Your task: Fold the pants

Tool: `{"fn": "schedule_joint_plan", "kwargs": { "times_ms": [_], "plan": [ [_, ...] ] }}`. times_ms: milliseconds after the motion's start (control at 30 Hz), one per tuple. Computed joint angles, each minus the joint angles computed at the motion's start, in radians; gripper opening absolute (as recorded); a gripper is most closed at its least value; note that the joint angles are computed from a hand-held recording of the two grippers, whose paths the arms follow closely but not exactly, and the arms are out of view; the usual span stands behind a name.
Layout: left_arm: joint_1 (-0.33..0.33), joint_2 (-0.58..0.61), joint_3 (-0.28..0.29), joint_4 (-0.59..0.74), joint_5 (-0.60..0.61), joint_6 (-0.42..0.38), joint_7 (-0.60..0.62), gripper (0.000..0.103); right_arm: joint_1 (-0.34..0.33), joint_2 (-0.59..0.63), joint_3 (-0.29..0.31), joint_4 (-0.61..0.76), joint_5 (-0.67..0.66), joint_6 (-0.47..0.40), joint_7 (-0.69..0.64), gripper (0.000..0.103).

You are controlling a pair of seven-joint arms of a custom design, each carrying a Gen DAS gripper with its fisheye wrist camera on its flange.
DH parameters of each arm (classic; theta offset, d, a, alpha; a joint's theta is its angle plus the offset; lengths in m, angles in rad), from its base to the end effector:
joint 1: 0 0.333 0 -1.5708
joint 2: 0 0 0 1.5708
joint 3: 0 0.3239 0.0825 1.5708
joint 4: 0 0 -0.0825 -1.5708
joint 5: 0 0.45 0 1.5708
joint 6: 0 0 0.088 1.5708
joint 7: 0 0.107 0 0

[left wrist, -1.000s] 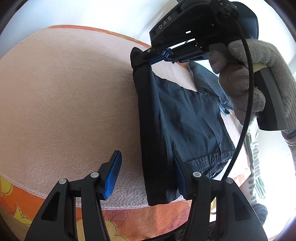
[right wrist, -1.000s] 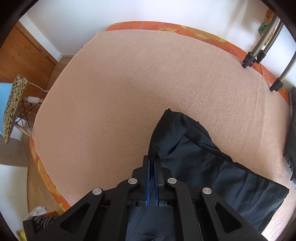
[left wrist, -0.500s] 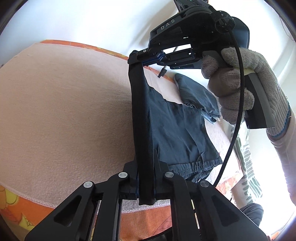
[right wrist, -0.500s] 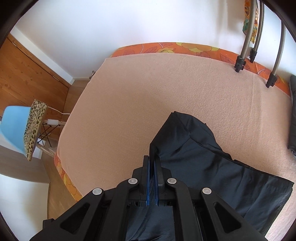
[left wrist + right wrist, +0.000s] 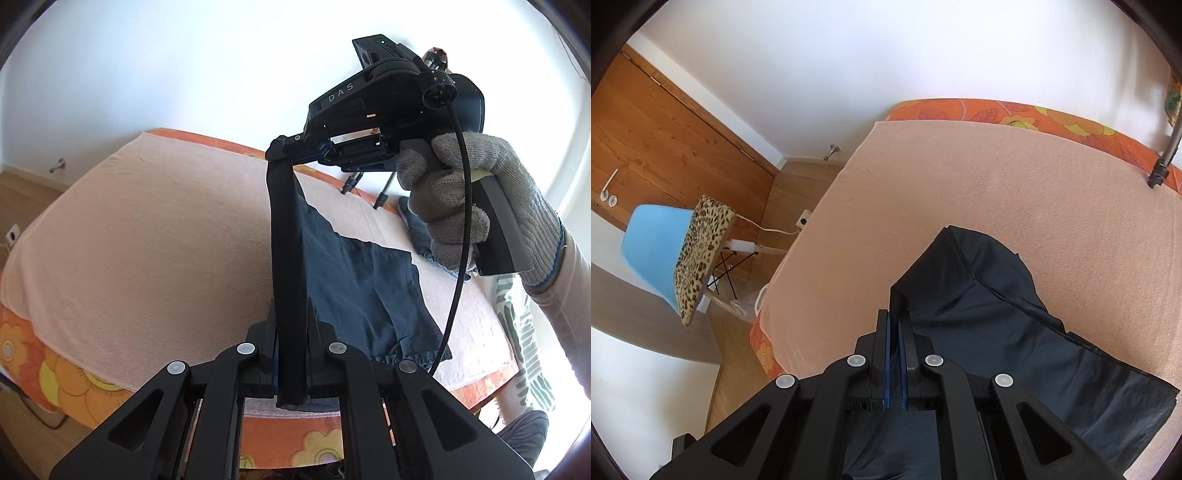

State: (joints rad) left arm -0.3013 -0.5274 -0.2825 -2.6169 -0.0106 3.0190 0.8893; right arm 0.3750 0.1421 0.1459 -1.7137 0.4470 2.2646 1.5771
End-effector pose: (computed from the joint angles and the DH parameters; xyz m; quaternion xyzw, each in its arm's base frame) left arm 0.3993 -0.2699 0.4996 -0.6571 0.6094 -0.4229 0.1342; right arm 0.6096 0.3567 0.5351 -0.7690 0.5722 0.0795 0.2738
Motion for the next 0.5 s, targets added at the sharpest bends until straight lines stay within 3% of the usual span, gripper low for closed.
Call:
{"fn": "schedule_joint_plan", "kwargs": {
  "times_ms": [133,200,233,367,500],
  "plan": [
    [-0.014,-0.009,0.018,-0.002,-0.02,-0.008,-0.008,0.008,0.004,0.021,0.013,0.023,0.043,0.018,-0.019,0.001],
    [0.009,0.006,-0.027,0.029,0.008,-0.018,-0.019,0.008,-0.004,0.008,0.014,0.01,0.082,0.018,-0.045,0.001],
    [-0.001,0.007,-0.017,0.038,0.017,-0.025,0.001,0.008,-0.009,-0.002,0.014,0.001,0.105,0.016,-0.062,0.001],
    [-0.048,0.061,0.003,0.106,0.015,-0.023,0.057,0.008,-0.028,-0.073,-0.003,-0.065,0.18,0.02,-0.122,0.001],
    [-0.056,0.145,-0.029,0.206,0.032,-0.023,0.082,0.008,-0.045,-0.156,-0.036,-0.136,0.259,0.019,-0.18,0.001]
  ]
}}
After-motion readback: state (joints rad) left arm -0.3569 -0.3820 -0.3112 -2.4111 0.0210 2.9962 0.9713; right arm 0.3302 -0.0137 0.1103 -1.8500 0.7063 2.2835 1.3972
